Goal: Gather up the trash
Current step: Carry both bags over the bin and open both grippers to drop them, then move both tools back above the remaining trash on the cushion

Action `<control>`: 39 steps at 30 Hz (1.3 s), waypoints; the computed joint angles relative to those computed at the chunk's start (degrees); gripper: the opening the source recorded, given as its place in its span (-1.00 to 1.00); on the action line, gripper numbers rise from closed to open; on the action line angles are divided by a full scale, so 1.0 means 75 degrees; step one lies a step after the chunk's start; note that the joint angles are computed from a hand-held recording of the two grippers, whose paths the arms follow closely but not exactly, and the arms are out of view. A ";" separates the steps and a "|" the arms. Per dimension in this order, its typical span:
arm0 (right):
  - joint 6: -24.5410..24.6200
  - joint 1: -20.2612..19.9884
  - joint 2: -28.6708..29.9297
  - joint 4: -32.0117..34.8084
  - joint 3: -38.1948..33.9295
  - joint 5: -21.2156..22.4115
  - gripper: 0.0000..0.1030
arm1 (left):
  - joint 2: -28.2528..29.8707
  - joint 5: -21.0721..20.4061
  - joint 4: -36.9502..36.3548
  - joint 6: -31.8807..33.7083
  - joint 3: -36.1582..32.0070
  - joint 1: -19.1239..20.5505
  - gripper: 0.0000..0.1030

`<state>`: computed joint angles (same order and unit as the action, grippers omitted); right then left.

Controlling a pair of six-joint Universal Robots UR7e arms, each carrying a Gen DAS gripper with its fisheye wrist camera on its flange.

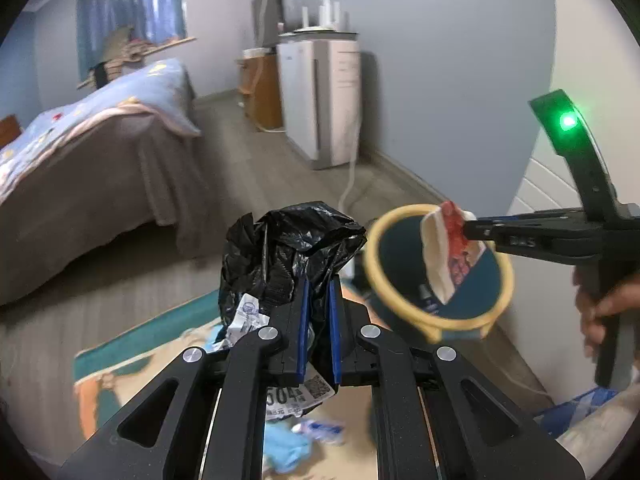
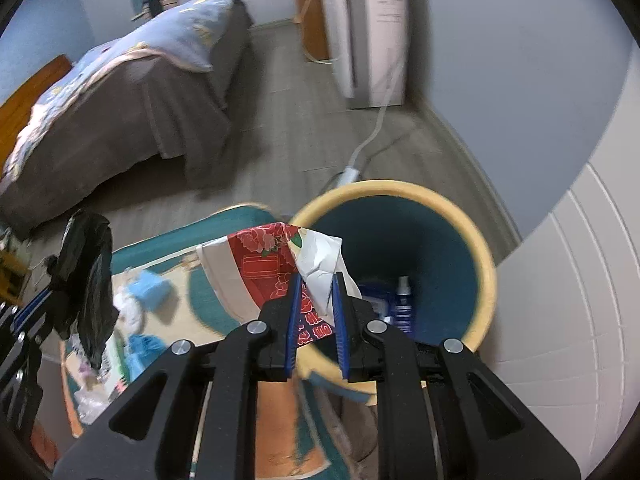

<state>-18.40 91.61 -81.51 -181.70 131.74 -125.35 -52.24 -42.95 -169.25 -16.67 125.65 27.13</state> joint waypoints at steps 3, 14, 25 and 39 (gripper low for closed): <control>-0.0079 -0.0162 -0.0009 -0.0197 -0.0018 -0.0151 -0.71 | 0.0463 -0.0274 -0.0028 0.0257 -0.0419 0.0016 -0.80; -0.0335 -0.0917 0.0089 -0.0899 -0.0186 -0.0688 -0.71 | 0.1909 -0.0882 -0.0162 0.1083 -0.1680 0.0004 -0.80; 0.0279 -0.1382 -0.0091 -0.0805 -0.0232 -0.0380 -0.71 | 0.2661 -0.1396 -0.0714 0.1244 -0.2299 0.0190 -0.80; 0.0537 -0.1328 -0.0119 -0.0774 -0.0277 -0.0062 -0.01 | 0.2673 -0.1097 -0.0904 0.1108 -0.2177 0.0281 0.00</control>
